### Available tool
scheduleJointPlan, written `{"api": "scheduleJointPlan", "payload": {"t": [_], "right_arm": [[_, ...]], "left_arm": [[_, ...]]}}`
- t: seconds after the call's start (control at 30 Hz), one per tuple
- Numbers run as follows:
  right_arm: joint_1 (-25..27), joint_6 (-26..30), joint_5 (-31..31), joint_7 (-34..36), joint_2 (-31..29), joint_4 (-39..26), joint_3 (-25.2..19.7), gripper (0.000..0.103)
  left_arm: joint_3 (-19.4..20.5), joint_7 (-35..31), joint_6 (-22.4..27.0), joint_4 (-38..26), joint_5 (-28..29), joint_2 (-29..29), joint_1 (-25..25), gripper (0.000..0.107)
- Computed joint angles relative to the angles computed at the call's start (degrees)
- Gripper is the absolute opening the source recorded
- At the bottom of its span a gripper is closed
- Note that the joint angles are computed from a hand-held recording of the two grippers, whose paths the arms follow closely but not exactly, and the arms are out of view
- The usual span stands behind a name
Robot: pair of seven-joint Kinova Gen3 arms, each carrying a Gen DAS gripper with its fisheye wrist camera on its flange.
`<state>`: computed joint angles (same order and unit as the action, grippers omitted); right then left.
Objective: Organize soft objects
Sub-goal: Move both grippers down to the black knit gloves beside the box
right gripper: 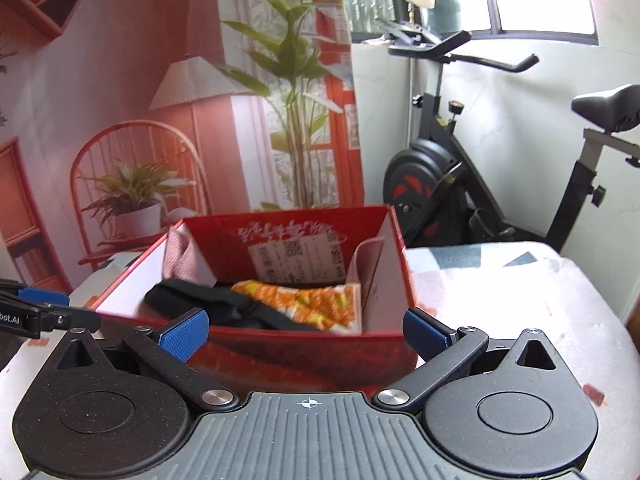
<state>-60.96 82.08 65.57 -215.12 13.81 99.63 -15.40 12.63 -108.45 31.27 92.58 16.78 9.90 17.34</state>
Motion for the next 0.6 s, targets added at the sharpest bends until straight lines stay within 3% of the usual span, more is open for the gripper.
{"api": "scheduleJointPlan", "payload": {"t": [0.3, 0.47, 0.6], "right_arm": [[-1.4, -2.3, -2.5, -2.4, 2.7, -0.6, 0.5, 0.103], [-0.8, -3.6, -5.2, 2.5, 3.2, -1.6, 1.2, 0.102], [1.4, -9.6, -7.2, 6.2, 1.5, 0.2, 1.2, 0.097]], "left_arm": [[-0.2, 1.0, 0.2, 3.9, 2.1, -0.7, -0.4, 0.09], [0.4, 0.7, 2.1, 3.8, 3.3, 1.1, -0.7, 0.088], [1.2, -1.1, 3.6, 3.8, 5.5, 2.8, -1.4, 0.08]]}}
